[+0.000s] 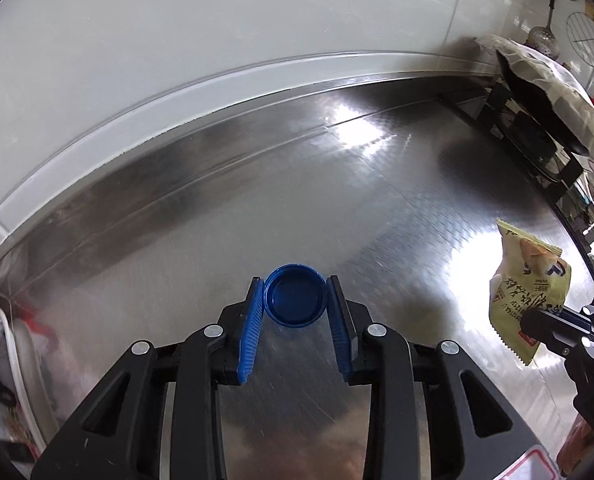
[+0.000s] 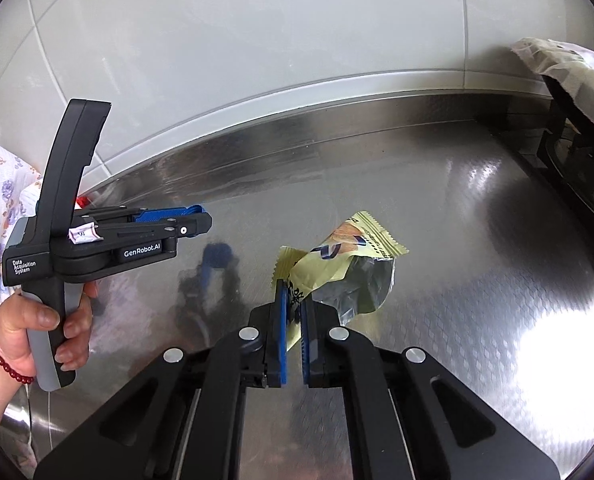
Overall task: Collect trash
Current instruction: 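Carry the blue cap and yellow wrapper down over the yellow bin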
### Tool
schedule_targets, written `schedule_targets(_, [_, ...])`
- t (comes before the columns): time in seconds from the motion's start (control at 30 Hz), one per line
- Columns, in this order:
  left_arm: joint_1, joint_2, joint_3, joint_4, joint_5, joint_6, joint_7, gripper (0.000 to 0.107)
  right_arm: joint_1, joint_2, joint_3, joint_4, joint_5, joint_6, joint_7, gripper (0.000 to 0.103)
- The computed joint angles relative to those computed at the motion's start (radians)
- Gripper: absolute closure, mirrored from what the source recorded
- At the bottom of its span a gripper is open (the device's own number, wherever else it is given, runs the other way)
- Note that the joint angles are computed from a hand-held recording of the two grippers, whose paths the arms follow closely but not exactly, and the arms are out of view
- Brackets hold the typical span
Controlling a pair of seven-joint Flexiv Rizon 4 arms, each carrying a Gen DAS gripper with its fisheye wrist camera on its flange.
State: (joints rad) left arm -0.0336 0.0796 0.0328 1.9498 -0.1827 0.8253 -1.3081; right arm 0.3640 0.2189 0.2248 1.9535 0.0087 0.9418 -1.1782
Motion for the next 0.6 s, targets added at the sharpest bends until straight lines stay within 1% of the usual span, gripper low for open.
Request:
schedule_targets(0.2, [-0.016, 0.099, 0.002, 0.062, 0.018, -0.023, -0.033, 0.075, 0.001, 0.078, 0.017, 0.05, 0.007, -0.016, 0.019, 0.097])
schedule_targets(0.3, [-0.023, 0.166, -0.001, 0.095, 0.039, -0.046, -0.057, 0.075, 0.006, 0.135, 0.021, 0.083, 0.022, -0.028, 0.027, 0.097])
schedule_targets(0.4, [-0.031, 0.248, -0.003, 0.136, 0.061, -0.077, -0.082, 0.075, 0.015, 0.208, 0.028, 0.12, 0.039, -0.054, 0.038, 0.097])
schedule_targets(0.5, [-0.035, 0.355, -0.007, 0.18, 0.093, -0.132, -0.11, 0.075, 0.024, 0.269, 0.033, 0.149, 0.047, -0.074, 0.042, 0.097])
schedule_targets(0.6, [-0.039, 0.438, -0.015, 0.208, 0.116, -0.178, -0.133, 0.075, 0.034, 0.342, 0.046, 0.179, 0.055, -0.103, 0.056, 0.097])
